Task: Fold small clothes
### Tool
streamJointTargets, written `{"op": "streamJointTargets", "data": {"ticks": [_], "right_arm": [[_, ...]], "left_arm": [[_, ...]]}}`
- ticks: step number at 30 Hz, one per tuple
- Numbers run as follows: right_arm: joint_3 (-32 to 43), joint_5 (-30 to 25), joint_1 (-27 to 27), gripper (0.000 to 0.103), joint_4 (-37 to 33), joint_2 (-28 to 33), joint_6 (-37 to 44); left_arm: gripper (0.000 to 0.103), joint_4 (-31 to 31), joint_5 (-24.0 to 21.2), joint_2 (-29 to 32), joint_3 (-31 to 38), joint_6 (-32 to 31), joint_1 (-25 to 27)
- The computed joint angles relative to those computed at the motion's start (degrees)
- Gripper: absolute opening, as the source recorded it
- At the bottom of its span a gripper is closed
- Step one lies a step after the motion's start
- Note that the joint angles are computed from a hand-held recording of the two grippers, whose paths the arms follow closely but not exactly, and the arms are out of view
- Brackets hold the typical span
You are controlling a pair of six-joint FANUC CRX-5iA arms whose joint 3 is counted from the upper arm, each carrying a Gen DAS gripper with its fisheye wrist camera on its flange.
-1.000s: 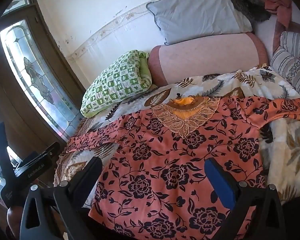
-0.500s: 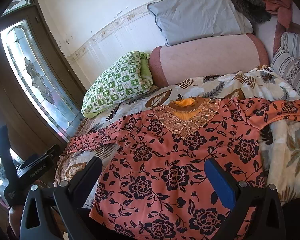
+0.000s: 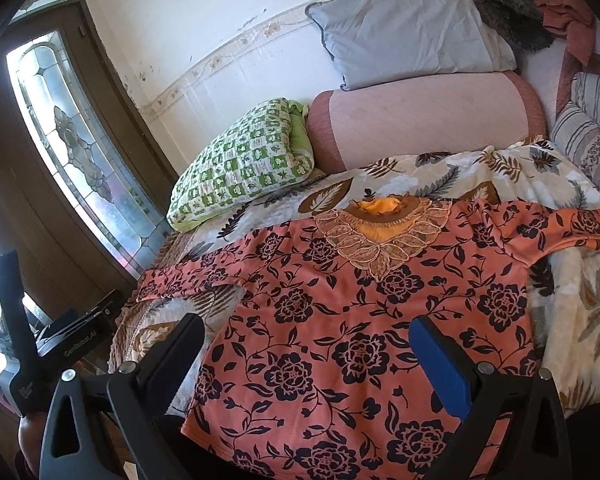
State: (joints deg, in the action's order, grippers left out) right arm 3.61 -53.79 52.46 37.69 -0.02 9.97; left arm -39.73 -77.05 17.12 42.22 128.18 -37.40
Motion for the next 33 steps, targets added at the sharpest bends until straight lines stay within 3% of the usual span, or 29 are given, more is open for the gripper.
{"op": "streamJointTargets", "data": {"ticks": [20, 33], "right_arm": [[1.6, -0.2, -0.4, 0.103, -0.7, 1.6, 1.3], [0.8, -0.2, -2.2, 0.103, 0.6, 2.1, -0.8]], "left_arm": [[0.103, 0.9, 0.1, 0.0, -0.4, -0.3, 0.9], [0.103, 2.1, -1.6, 3.4, 2.5, -2.2, 2.1]]}}
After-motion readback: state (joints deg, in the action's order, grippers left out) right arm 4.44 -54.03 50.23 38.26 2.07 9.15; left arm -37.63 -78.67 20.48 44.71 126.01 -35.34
